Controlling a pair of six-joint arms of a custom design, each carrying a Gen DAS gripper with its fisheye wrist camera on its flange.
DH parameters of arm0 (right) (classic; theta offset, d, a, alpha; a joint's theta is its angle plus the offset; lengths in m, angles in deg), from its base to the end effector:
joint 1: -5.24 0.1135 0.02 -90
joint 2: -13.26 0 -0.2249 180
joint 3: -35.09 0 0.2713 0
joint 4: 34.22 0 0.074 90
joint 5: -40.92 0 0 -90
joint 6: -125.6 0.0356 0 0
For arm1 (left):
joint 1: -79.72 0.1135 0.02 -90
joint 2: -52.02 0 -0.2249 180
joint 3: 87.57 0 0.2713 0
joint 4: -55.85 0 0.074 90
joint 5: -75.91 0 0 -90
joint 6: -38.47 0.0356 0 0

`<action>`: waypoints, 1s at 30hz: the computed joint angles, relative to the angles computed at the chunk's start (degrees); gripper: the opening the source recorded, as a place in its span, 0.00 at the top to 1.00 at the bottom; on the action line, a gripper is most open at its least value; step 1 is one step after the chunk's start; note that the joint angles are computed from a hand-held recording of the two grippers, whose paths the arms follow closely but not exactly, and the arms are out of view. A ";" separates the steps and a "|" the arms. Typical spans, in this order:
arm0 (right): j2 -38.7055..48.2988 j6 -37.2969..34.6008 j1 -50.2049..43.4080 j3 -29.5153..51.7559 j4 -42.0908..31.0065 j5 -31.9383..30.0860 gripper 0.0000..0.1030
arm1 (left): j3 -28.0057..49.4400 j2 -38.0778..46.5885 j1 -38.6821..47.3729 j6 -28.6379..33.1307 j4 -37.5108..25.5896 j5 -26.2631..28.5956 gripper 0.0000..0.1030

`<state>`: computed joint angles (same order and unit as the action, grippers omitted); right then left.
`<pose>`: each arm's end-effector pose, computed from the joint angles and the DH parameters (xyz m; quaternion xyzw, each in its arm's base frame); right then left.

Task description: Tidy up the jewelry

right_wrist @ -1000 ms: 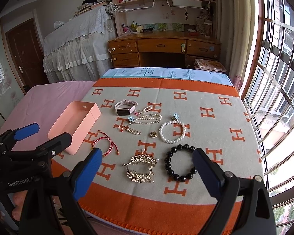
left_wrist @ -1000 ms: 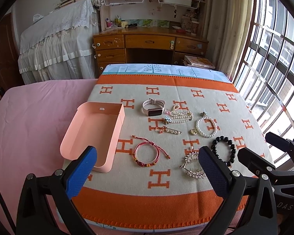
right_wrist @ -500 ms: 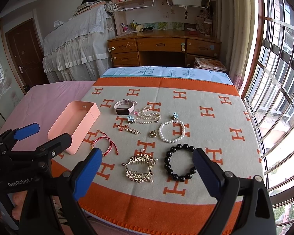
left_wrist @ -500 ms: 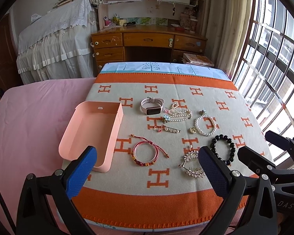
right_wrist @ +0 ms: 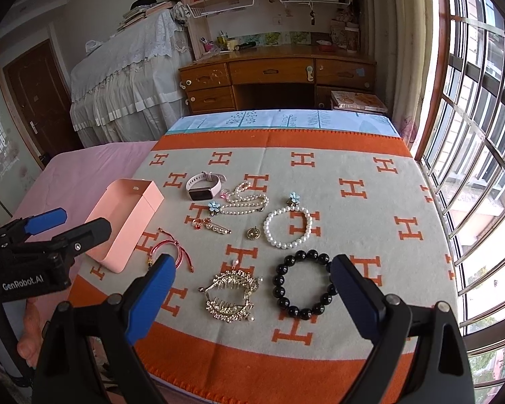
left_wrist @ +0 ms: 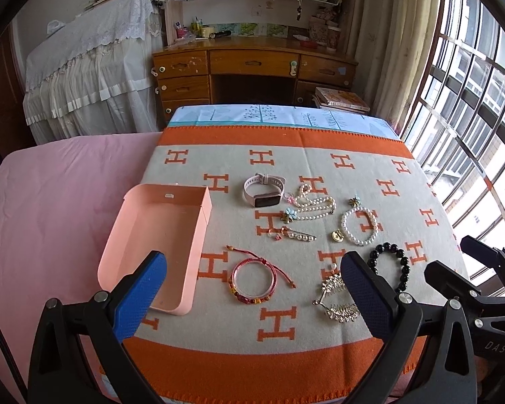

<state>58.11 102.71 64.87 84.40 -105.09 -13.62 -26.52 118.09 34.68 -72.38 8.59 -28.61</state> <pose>0.1049 0.1382 0.1988 0.1229 0.9263 0.0404 0.3537 0.1938 -0.1815 0.2095 0.1568 0.9264 -0.0740 0.3341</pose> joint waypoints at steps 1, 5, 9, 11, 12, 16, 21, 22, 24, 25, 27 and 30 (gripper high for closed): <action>-0.67 -0.73 -0.81 -0.20 -0.09 -0.04 0.10 | 0.67 0.66 0.36 0.55 0.41 -0.62 0.01; -3.84 -5.99 -6.35 -1.15 0.66 -2.47 0.16 | 4.50 4.29 2.96 3.66 1.55 0.07 0.01; -5.20 -13.86 -14.66 -1.62 2.34 -6.09 0.21 | 11.49 11.16 5.79 7.20 -1.03 4.17 0.01; -6.00 -19.05 -20.54 -2.36 4.36 -9.61 0.23 | 15.97 15.99 6.97 7.64 -2.59 6.49 0.01; -6.10 -21.63 -23.93 -2.75 5.60 -12.04 0.25 | 18.06 18.30 7.37 7.99 -3.35 7.49 0.01; -3.47 -30.81 -38.27 -3.99 11.29 -23.98 0.34 | 25.17 27.29 7.73 9.40 -3.79 11.28 0.01; 6.94 -37.37 -49.80 -2.90 17.45 -34.61 0.40 | 36.04 40.41 5.99 9.36 -5.20 12.64 0.01; 9.26 -38.51 -50.91 -2.65 18.70 -35.68 0.40 | 38.54 43.17 5.82 9.09 -5.86 13.54 0.02; 14.59 -39.76 -52.10 -1.89 21.11 -37.24 0.43 | 43.65 48.53 5.43 8.41 -7.31 15.03 0.08; 17.33 -40.39 -52.69 -1.46 22.17 -38.21 0.46 | 46.35 51.16 5.26 8.24 -8.37 15.71 0.11; 22.57 -41.59 -53.30 -0.55 24.14 -39.56 0.53 | 51.64 56.17 4.92 7.67 -10.18 17.07 0.13; 30.58 -43.02 -53.49 1.63 26.65 -39.92 0.56 | 59.56 63.02 4.24 7.17 -13.52 17.51 0.27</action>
<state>88.69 59.69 11.38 86.02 -78.45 -53.53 33.03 181.10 38.92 -65.21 -4.93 -11.10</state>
